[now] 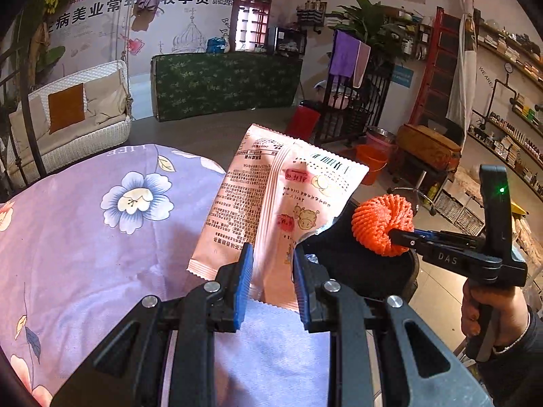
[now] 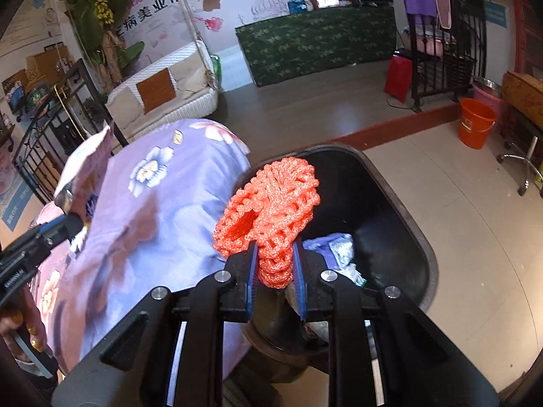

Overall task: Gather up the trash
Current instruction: 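Carry the orange net to the bin with the right tool while the left tool lifts the wrapper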

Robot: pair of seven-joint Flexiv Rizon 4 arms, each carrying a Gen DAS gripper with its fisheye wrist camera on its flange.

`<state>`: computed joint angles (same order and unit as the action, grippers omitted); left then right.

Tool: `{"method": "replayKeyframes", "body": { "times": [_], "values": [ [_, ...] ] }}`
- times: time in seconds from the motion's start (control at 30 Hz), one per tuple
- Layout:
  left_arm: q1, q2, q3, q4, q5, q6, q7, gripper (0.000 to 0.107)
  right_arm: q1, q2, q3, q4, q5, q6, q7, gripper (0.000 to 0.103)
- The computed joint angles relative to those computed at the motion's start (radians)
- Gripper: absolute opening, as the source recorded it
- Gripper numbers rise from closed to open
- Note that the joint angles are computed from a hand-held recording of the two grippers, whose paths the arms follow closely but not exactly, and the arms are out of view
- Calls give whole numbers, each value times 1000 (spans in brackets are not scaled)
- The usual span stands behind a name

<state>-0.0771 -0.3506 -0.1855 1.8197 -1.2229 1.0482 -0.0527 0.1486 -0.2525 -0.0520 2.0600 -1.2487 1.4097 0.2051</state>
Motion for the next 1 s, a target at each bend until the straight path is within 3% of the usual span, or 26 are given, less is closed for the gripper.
{"method": "replayKeyframes", "body": {
  "times": [0.17,0.23,0.3,0.37,0.53,0.7,1.0],
  "values": [
    [-8,5,-3,11,20,-42,-5,24,2,-8,21,17,112,-59,-101,19],
    [-16,4,-3,14,33,-46,-6,24,12,-11,15,22,128,-81,-108,25],
    [-21,0,-3,14,53,-58,-19,24,19,-18,21,24,175,-105,-139,44],
    [-25,-5,-3,13,75,-65,-30,24,28,-20,11,30,176,-105,-128,57],
    [-27,-23,-7,4,133,-88,-62,24,31,-5,-15,66,101,-73,-56,57],
    [-24,-48,-15,-27,205,-139,-119,24,11,36,2,95,-17,-111,53,66],
    [-44,-96,-36,-65,318,-156,-177,24,-30,118,74,156,1,-222,65,70]
  ]
}}
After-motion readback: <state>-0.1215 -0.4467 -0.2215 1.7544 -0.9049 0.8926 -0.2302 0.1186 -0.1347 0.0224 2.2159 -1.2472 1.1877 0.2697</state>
